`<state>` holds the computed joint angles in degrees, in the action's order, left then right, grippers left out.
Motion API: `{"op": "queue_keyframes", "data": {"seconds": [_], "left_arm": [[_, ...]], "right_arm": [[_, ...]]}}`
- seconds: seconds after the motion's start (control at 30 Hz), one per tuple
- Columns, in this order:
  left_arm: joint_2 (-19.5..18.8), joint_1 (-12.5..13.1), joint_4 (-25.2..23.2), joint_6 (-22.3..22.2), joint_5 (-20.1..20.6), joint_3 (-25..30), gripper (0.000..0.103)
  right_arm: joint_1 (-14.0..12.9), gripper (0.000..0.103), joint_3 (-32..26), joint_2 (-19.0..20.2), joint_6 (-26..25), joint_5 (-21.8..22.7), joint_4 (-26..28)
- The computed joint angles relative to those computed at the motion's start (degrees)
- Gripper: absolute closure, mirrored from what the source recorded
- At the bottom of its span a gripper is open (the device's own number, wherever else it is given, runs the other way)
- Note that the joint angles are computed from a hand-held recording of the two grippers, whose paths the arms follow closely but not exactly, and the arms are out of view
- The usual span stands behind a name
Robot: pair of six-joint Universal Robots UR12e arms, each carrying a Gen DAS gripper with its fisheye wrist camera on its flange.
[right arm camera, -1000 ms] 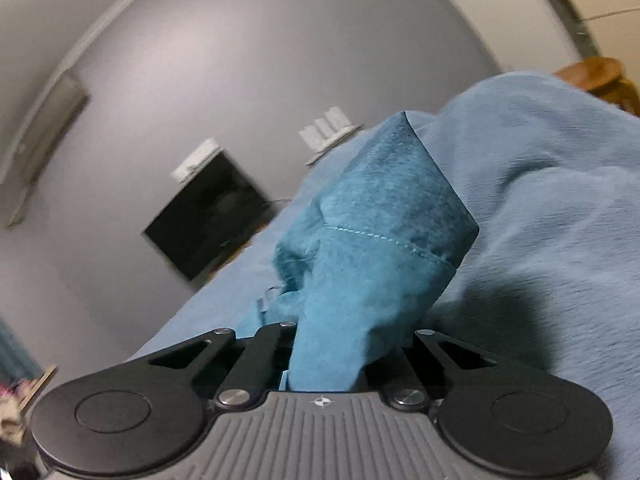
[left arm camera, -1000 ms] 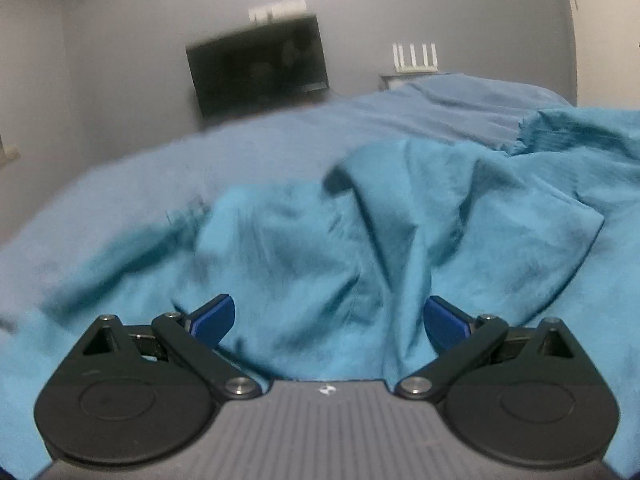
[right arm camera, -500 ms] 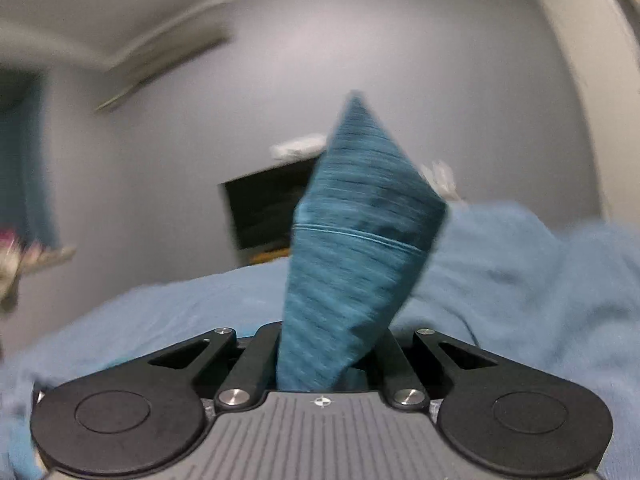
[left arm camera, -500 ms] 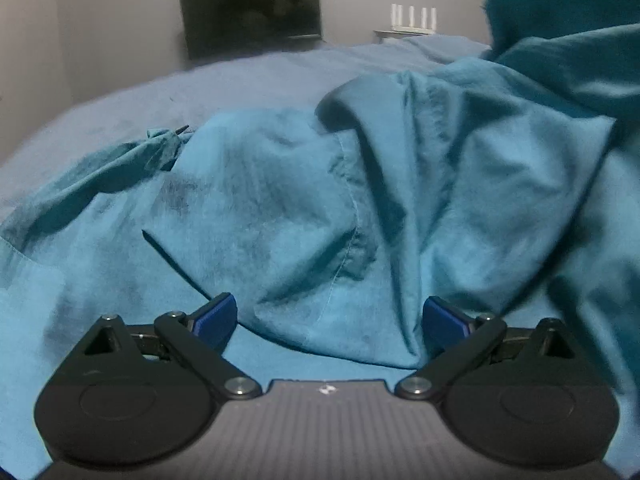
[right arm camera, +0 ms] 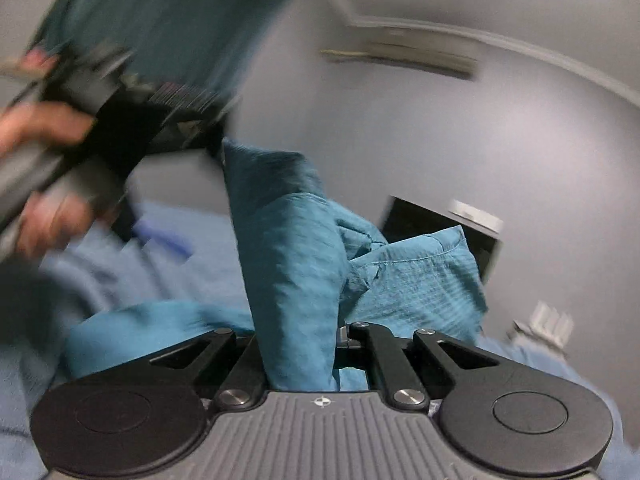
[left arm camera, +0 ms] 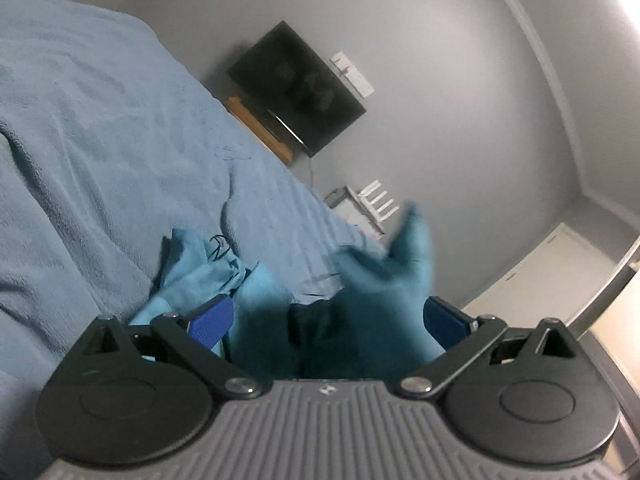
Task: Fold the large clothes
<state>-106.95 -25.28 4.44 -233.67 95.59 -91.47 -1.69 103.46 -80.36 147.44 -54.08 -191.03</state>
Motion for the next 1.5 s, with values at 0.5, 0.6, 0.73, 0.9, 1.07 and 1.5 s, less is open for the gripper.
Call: {"op": "queue_keyframes", "data": {"seconds": [0.5, 0.6, 0.73, 0.9, 1.07, 1.5], "left_arm": [[2.49, 2.55, -23.77, 10.67, -5.60, -0.95, 0.077], [2.39, 1.82, -27.09, 12.37, -3.61, -0.13, 0.086], [2.80, 1.65, -27.64, 11.22, -3.64, -0.55, 0.086], [2.55, 1.15, -27.34, 12.48, -2.08, 0.06, 0.082], [2.88, -1.50, -24.58, 10.53, 11.33, 0.21, 0.065], [-3.57, -5.85, -25.91, 29.64, 5.88, 9.20, 0.049]], "right_arm": [[5.64, 0.096, -1.22, 1.46, -16.61, 1.53, 19.86], [6.12, 0.091, -2.27, 2.19, -16.57, 1.00, 22.91], [4.79, 0.074, -3.78, 1.52, -15.01, 3.83, 30.67], [-1.93, 0.061, -4.06, -2.51, -16.85, 13.10, 44.68], [-6.09, 0.060, -2.62, -3.99, -6.82, 16.19, 38.91], [-3.06, 0.062, -4.38, 4.88, 4.31, 4.82, 21.45]]}}
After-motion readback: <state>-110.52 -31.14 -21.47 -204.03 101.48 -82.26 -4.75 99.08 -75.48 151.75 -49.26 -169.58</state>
